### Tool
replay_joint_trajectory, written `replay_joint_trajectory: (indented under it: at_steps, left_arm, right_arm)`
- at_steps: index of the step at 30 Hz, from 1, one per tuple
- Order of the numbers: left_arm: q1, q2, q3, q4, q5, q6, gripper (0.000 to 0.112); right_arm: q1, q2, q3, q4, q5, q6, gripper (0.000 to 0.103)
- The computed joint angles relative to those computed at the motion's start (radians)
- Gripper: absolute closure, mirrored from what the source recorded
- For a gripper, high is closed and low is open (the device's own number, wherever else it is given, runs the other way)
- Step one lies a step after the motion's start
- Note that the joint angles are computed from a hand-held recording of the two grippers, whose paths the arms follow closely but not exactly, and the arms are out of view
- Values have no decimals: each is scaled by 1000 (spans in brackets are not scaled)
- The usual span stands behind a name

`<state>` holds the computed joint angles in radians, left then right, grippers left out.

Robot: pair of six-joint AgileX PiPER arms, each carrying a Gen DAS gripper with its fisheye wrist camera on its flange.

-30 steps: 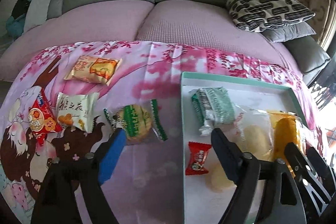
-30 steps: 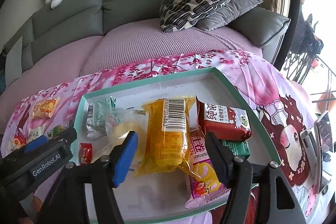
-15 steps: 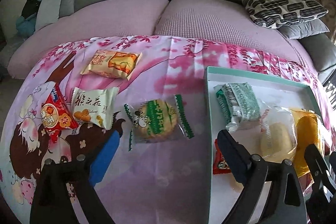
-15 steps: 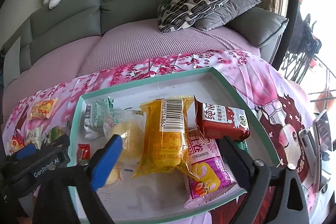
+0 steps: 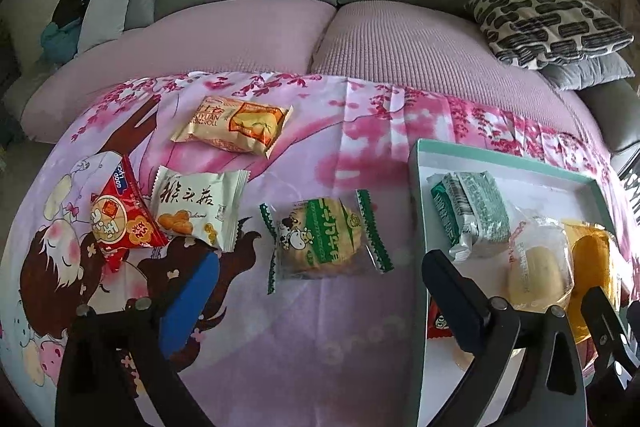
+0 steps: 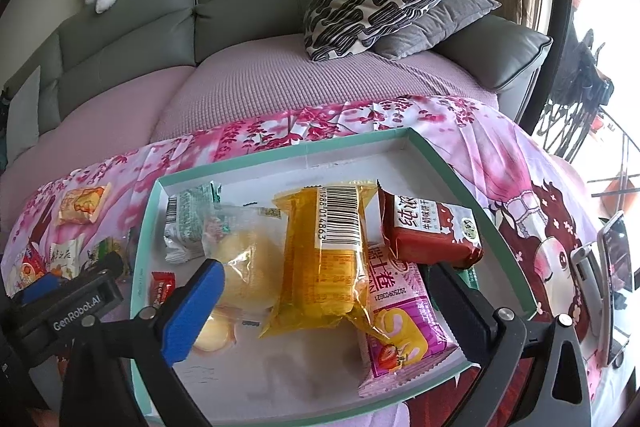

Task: Organize snacks
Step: 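Move both open grippers from the tray back over the remaining snacks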

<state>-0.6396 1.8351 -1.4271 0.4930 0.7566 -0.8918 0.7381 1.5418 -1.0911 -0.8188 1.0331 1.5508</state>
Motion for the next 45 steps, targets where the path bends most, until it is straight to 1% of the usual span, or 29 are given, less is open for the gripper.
replay_joint_trajectory:
  at_steps: [10, 16, 18, 21, 25, 29, 33, 41, 45]
  left_arm:
    - [7, -58, 68, 73, -85, -65, 11]
    - [38, -110, 114, 56, -132, -52, 11]
    - [51, -127, 129, 48, -140, -36, 11]
    - [71, -148, 146, 46, -130, -12, 11]
    - [109, -193, 198, 66, -143, -27, 11]
    - [181, -264, 278, 48, -215, -15, 11]
    - [259, -326, 338, 49, -245, -10, 11]
    - [431, -408, 422, -15, -250, 76, 11]
    - [551, -438, 460, -139, -275, 189, 11]
  right_arm:
    - [25, -1, -19, -25, 15, 24, 0]
    - [54, 11, -40, -51, 18, 38, 0]
    - [63, 25, -55, -52, 17, 31, 0]
    - [78, 45, -78, -55, 20, 27, 0]
    - [98, 73, -108, -56, 17, 22, 0]
    - [119, 108, -149, -59, 13, 7, 0]
    - [143, 151, -199, -62, 6, -11, 0]
    - [190, 242, -309, -56, 3, -39, 0]
    - [204, 289, -363, -39, -9, -61, 0]
